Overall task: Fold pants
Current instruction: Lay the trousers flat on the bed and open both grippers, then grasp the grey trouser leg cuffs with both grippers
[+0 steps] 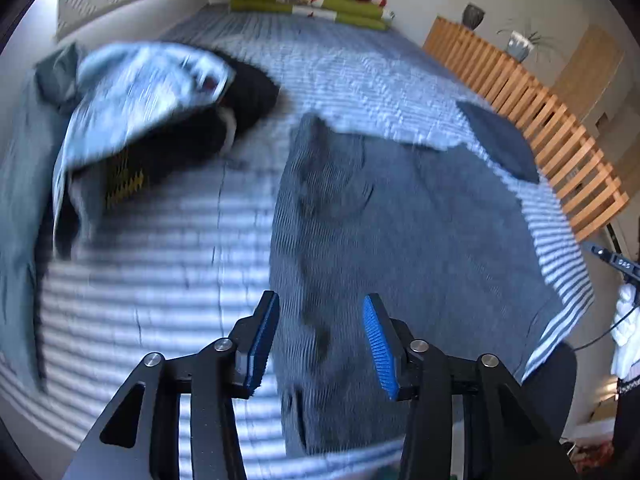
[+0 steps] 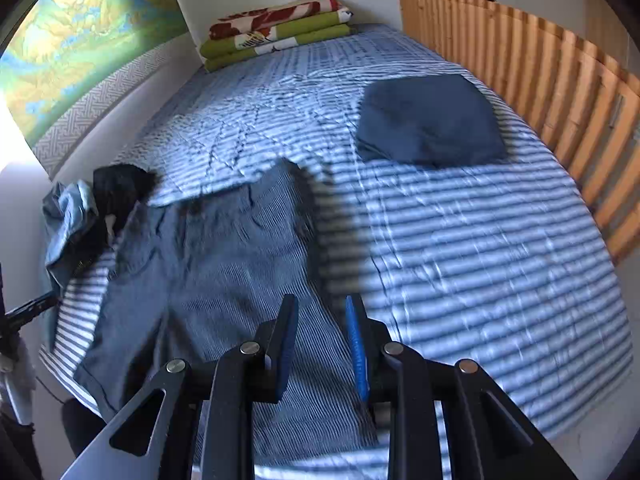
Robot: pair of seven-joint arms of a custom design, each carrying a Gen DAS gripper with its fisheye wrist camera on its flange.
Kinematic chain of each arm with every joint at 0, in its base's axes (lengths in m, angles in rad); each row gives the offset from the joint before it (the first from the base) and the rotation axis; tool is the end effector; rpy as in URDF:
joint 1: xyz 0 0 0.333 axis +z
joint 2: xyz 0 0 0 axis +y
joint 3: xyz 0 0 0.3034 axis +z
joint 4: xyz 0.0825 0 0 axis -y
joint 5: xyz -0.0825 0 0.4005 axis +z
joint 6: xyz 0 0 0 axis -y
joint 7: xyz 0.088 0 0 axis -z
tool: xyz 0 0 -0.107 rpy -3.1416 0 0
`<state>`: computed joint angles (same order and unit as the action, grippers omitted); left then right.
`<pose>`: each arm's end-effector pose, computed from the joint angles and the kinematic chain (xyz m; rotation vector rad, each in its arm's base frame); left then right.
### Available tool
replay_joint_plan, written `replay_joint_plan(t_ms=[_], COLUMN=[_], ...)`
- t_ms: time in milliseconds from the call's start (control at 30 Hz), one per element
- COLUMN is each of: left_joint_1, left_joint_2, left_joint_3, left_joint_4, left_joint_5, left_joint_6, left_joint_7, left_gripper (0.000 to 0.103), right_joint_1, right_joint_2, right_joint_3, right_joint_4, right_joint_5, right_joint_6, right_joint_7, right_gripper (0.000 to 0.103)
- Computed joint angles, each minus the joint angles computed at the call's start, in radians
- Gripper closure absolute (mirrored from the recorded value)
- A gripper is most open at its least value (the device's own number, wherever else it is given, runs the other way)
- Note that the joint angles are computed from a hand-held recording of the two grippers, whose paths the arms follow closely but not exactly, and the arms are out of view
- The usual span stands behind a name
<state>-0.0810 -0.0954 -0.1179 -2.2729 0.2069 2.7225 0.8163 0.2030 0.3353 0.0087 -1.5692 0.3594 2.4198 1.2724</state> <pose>0.5469 -0.1188 0.4353 -2.2929 1.5411 -0.6688 0.6965 0.1505 0.4897 -2.0644 1.5221 -0.2241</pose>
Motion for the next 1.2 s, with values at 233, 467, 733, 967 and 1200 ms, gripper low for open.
replay_joint_plan(t_ms=[233, 467, 733, 967, 1200], left_joint_1=[-0.033, 0.003, -0.013, -0.076, -0.165], left_joint_2=[-0.036, -0.01, -0.069, -0.049, 0.217], left_joint_3=[0.011, -0.032, -0.06, -0.082, -0.118], left_joint_4=[-0.178, -0.149, -0.113, -0.005, 0.262], left_joint_5=[-0.115, 0.077, 0.254, 0.307, 0.048], left_joint_6=[0.115, 0.018, -0.094, -0.081, -0.059], left_joint_7=[-0.077, -0.23, -0.35, -0.324, 0.005], left_gripper=[0.055, 0.086, 0.077, 0.065, 0.057], right_joint_1=[-0.005, -0.011, -0.041, -0.065, -0.047], right_joint_2=[-0.095, -0.09, 0.003, 0.062, 0.022], right_joint_3=[-0.001, 0.0, 0.002, 0.011, 0.009], right_joint_4=[-0.204, -0.213, -0.118, -0.07, -0.103], right_joint_5=[0.033, 0.046, 0.079, 0.128, 0.112], right_joint_6=[0.047, 0.033, -0.06, -0.159, -0.138], right_joint_7=[0.017, 0.019, 0.014, 0.008, -0.042], right_gripper=[0.079, 0.079, 0.072, 0.069, 0.076])
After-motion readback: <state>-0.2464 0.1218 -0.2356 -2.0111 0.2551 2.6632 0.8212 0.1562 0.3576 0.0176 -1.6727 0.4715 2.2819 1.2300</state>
